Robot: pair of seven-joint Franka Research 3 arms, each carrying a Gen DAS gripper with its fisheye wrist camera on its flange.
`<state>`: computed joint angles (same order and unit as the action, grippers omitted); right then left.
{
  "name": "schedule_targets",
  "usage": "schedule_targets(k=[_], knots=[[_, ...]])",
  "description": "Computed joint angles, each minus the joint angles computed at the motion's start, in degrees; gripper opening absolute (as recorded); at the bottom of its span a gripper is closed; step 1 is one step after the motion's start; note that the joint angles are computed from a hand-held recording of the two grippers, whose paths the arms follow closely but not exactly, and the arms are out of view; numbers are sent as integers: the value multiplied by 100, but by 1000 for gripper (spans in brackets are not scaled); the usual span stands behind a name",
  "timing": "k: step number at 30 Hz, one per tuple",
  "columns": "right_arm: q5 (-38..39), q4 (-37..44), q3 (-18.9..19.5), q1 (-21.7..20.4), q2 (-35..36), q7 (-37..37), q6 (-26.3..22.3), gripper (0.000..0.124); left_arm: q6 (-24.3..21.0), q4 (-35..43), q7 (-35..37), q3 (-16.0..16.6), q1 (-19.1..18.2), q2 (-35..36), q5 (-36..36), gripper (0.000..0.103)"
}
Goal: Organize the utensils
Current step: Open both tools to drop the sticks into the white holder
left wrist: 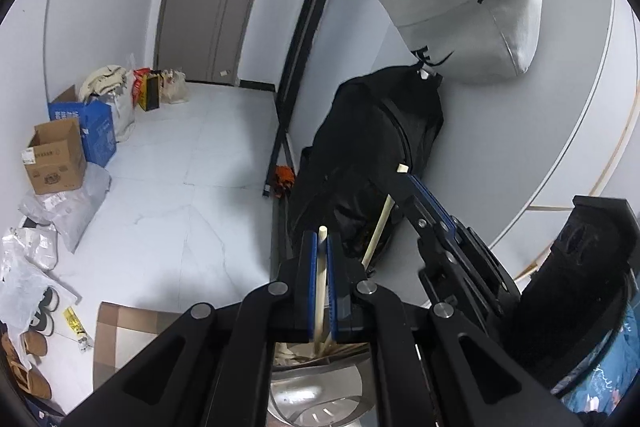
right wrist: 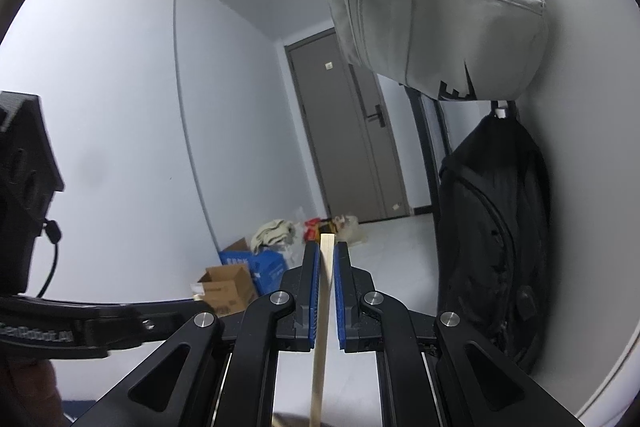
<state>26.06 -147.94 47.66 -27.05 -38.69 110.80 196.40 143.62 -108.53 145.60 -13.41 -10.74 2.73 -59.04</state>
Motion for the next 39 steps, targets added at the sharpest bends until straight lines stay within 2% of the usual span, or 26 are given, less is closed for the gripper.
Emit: schedule_targets(k=[12,25,30,34,36,38,39], knots=[[-91,-573,-961,1249,-92,-195,-63,7,-315,112,-179,-28,37,109,245,0],[-321,-945,-1590,2081,-235,-188,-376,8,-438,-79,-98,-44,40,101,324,0],[-483,-1022,-1922,2442,-241,-161,-515,9,-828,66,-178,-41,91,220,490,1],[-576,-1067,-2067,2567,-369,-92,-654,9,-809,-7,-214,-45,102,127,541,1],[-589,-1087,-2042,2510,-531,18,-815,14,-666,-75,-363,-37,63,47,737,1],[-601,-1165,-2220,2683,-634,143,-779,33,-598,-119,-385,-32,30,-21,811,1],[-604,-1198,-2209,2671,-703,207,-775,37,-530,-175,-314,-29,13,-73,770,1]])
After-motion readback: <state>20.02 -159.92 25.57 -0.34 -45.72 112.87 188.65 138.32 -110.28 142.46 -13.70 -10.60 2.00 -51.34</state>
